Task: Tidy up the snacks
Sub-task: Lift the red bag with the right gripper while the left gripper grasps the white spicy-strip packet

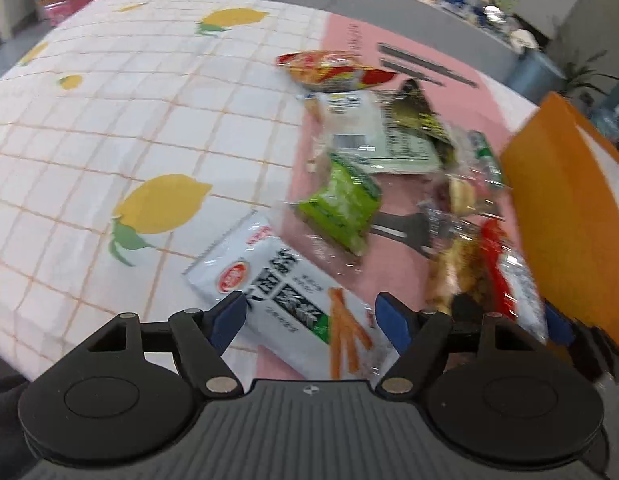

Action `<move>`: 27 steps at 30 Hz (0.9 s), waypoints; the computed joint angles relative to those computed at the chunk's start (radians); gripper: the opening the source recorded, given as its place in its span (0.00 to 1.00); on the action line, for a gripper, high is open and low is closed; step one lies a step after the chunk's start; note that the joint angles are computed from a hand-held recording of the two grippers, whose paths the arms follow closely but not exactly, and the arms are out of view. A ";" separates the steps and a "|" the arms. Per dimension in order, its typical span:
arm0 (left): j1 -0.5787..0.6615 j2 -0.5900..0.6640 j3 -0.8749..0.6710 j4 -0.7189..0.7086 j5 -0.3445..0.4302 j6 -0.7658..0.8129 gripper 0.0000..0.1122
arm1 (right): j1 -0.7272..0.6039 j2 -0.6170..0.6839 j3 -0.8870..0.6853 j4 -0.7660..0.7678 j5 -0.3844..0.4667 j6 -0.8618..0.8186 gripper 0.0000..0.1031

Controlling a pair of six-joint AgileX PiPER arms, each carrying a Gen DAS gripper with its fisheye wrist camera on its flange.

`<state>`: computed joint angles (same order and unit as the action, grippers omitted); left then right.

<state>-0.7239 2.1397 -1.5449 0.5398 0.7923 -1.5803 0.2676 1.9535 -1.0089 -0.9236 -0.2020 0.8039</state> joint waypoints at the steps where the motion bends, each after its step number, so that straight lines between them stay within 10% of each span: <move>1: 0.004 0.012 -0.021 -0.016 0.027 0.003 0.78 | 0.000 -0.002 0.002 -0.005 0.001 0.004 0.65; 14: 0.020 0.237 -0.423 -0.129 0.369 0.136 0.87 | 0.006 -0.015 0.015 0.015 0.021 0.017 0.65; 20: 0.001 0.177 -0.286 -0.034 0.251 0.161 0.68 | 0.005 -0.019 0.010 -0.057 0.030 0.071 0.61; 27: 0.024 0.086 -0.120 -0.012 0.085 0.202 0.62 | 0.022 -0.051 0.051 0.194 0.029 -0.233 0.55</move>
<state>-0.6998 2.2254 -1.6649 0.5280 0.8773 -1.3785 0.2901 1.9027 -0.9583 -0.7293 -0.1730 0.5704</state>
